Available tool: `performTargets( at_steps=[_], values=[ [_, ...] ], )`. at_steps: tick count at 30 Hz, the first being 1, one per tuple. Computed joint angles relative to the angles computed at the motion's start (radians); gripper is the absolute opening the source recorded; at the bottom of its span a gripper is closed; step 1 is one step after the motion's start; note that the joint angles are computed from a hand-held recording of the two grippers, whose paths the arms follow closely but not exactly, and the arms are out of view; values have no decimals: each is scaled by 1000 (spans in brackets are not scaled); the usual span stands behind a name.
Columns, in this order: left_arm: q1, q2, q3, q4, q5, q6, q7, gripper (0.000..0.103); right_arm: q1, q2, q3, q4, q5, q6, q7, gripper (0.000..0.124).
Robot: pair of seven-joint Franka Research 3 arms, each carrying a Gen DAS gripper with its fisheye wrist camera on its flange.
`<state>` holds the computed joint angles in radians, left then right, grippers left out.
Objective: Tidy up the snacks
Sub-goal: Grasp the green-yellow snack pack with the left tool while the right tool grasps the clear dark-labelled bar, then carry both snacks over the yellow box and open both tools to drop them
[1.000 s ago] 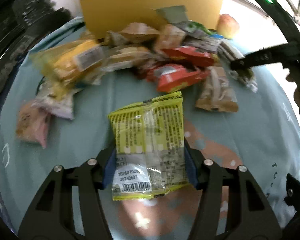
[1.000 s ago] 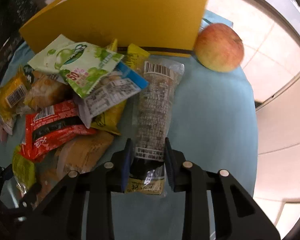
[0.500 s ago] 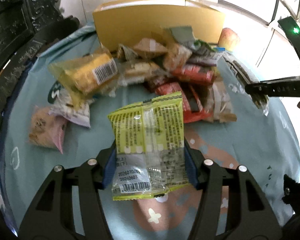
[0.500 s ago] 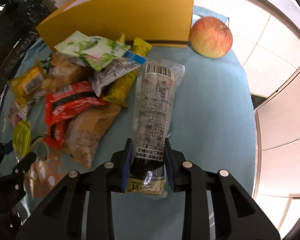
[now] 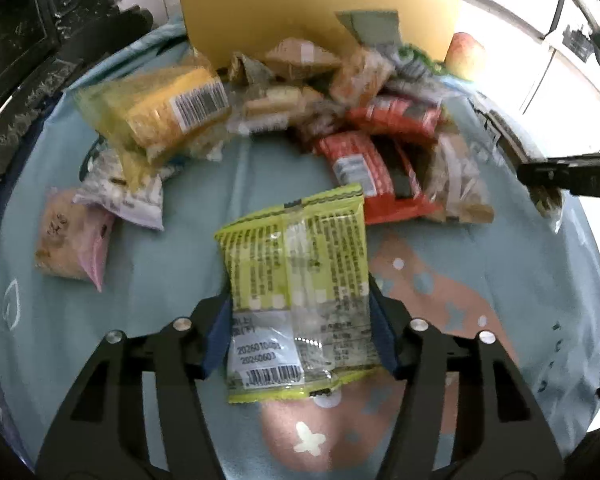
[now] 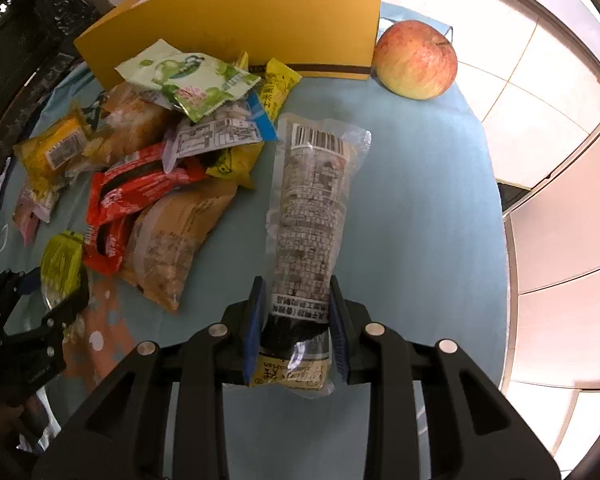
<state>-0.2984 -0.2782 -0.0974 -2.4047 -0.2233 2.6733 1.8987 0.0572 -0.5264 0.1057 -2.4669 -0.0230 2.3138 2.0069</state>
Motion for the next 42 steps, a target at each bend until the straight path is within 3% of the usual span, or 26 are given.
performTargets(
  at_steps=[10,18,27,42],
  values=[
    [-24,-67,45,61,-89,28,29,59,-5,-98,-8,26,56,55,-12,30],
    [-29,-19,38,222,-97,31,5,59,-14,-68,13,159,37,85,-34,30],
    [12,98,4,481,-113,11,-30,59,-34,-2,7,340,-3,117,-67,30],
    [81,283,-92,733,1,-17,-129,59,-52,169,-25,517,-49,143,-105,30]
  ],
)
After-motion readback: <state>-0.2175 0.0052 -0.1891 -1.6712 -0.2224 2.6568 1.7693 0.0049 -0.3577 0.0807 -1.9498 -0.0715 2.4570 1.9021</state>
